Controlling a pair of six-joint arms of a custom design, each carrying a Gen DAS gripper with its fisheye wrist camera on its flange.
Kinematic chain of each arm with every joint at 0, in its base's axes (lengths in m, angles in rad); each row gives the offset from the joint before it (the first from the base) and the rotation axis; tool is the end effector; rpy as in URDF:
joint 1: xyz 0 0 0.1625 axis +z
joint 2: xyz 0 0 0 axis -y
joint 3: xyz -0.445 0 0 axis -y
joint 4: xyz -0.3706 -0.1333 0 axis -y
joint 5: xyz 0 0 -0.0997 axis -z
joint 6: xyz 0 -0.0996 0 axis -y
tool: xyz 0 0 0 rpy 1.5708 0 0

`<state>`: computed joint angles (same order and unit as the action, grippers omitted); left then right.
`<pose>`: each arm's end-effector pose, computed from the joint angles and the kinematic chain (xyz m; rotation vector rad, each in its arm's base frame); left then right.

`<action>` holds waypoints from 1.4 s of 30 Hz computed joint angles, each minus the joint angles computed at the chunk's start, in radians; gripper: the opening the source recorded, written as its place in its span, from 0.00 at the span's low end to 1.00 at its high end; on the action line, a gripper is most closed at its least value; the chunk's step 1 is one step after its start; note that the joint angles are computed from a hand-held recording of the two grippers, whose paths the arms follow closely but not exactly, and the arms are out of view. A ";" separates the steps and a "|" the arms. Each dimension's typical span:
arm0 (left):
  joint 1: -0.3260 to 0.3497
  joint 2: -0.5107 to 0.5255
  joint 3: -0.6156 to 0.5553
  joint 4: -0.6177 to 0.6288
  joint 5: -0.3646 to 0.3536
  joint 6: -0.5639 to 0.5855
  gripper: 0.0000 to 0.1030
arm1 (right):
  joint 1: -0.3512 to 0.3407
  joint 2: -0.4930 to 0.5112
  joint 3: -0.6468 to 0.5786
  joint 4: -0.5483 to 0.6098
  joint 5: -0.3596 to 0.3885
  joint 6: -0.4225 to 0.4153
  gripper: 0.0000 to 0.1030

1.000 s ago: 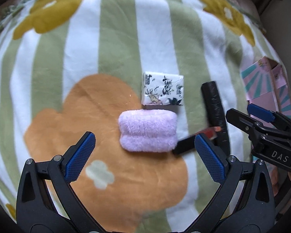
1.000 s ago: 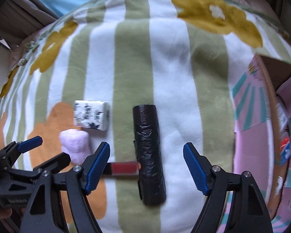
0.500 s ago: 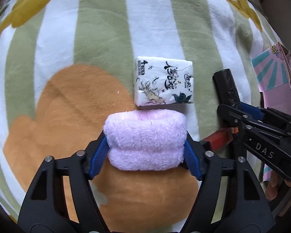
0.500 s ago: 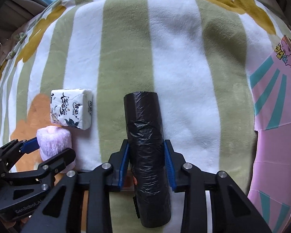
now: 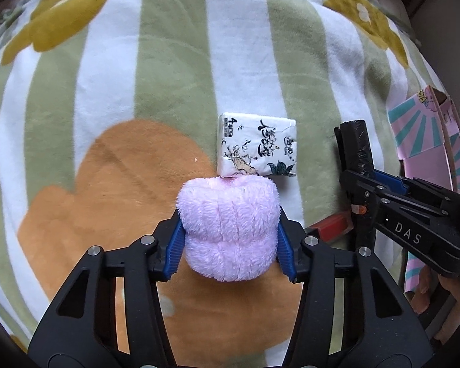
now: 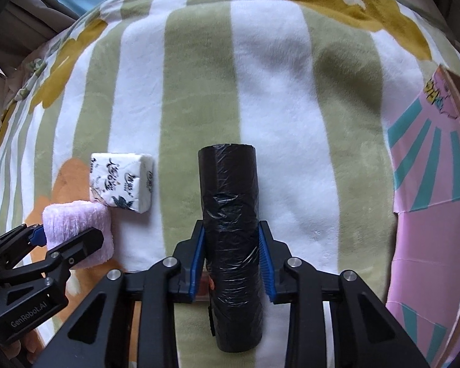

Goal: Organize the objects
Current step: 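Close the left tool on the pink hair band while the right tool grips the black roll, then lift both items and carry them toward the cardboard box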

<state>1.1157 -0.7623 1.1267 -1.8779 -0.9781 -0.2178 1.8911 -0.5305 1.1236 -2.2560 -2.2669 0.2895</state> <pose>-0.1656 -0.7683 0.2495 0.3249 2.5368 -0.1886 0.3170 -0.7350 0.1136 -0.0033 -2.4782 0.3788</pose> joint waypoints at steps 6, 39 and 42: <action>-0.010 -0.019 -0.014 -0.004 0.007 0.013 0.46 | 0.018 -0.046 0.037 -0.029 -0.005 -0.014 0.28; -0.347 -0.433 0.223 0.167 0.170 -0.299 0.46 | 0.308 -0.238 0.104 0.124 -0.006 0.118 0.28; -0.361 -0.441 0.228 0.173 0.170 -0.307 0.46 | 0.314 -0.249 0.114 0.118 -0.011 0.109 0.29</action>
